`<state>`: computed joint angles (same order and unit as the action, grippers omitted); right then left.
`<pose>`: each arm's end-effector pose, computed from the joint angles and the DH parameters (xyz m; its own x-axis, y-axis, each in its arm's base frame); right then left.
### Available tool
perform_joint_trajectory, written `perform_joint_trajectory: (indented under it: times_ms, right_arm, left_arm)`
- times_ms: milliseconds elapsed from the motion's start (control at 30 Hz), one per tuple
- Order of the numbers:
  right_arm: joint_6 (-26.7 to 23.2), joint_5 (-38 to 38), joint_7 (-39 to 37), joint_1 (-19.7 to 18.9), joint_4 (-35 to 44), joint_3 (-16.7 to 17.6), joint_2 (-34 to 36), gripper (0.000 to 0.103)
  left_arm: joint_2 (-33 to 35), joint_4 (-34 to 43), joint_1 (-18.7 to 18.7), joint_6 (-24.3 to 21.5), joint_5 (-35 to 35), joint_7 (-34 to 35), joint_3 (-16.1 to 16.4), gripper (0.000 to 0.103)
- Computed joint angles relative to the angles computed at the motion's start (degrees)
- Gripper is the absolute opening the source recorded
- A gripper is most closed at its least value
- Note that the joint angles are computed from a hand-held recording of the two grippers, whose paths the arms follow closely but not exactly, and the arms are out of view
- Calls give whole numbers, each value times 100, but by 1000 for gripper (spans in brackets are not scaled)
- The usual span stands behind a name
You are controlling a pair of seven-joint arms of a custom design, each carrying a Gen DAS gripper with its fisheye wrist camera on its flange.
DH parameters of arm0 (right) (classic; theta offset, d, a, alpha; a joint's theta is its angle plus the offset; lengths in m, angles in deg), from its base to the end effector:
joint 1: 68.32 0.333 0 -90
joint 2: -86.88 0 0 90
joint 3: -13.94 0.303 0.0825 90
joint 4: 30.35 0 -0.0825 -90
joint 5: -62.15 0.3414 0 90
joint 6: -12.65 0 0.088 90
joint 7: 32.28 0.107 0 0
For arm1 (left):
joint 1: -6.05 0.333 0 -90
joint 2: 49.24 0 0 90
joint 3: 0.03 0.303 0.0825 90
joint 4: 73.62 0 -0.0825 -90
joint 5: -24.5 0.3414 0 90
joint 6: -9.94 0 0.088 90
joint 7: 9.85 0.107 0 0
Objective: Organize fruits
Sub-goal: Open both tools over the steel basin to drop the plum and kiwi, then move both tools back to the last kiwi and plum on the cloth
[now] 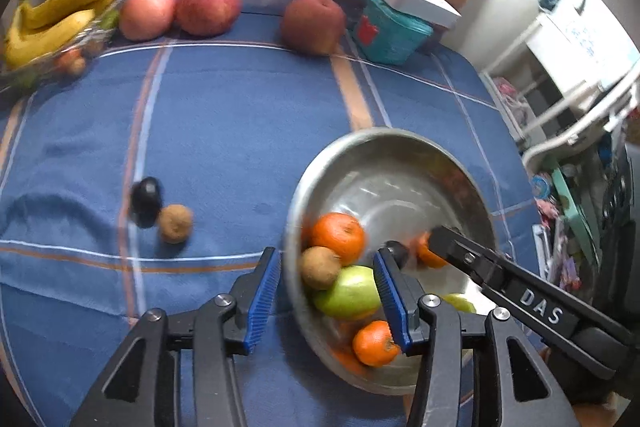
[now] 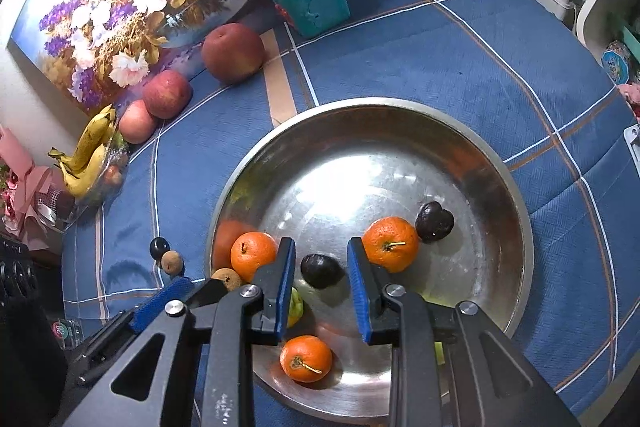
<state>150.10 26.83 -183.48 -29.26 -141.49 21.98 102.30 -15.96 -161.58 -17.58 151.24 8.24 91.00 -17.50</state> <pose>0.4088 0.4266 0.3800 -0.6760 -0.6751 -0.2953 -0.5892 0.7359 -0.3336 0.5447 -0.4210 0.3782 -0.6119 -0.7166 0.3346 -0.7853 0.5002 -0.3650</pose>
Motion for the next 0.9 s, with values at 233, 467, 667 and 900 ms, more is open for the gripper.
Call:
perform_joint_trajectory:
  times_ms: [233, 467, 667, 900]
  right_arm:
    - [-173, 167, -489, 53, 452, 30, 338, 27]
    - [-431, 262, -1141, 220, 1133, -38, 739, 27]
    - [-698, 384, -1519, 334, 1497, -96, 951, 42]
    - [-1045, 457, -1697, 448, 1831, -183, 1173, 85]
  left_arm:
    - [-102, -85, -199, 367, 795, -1005, 613, 54]
    - [-132, -144, -14, 526, 1063, -1445, 663, 58]
    - [-102, -99, -139, 509, 1532, -1878, 863, 99]
    - [-137, -207, -293, 762, 2222, -2532, 1189, 103]
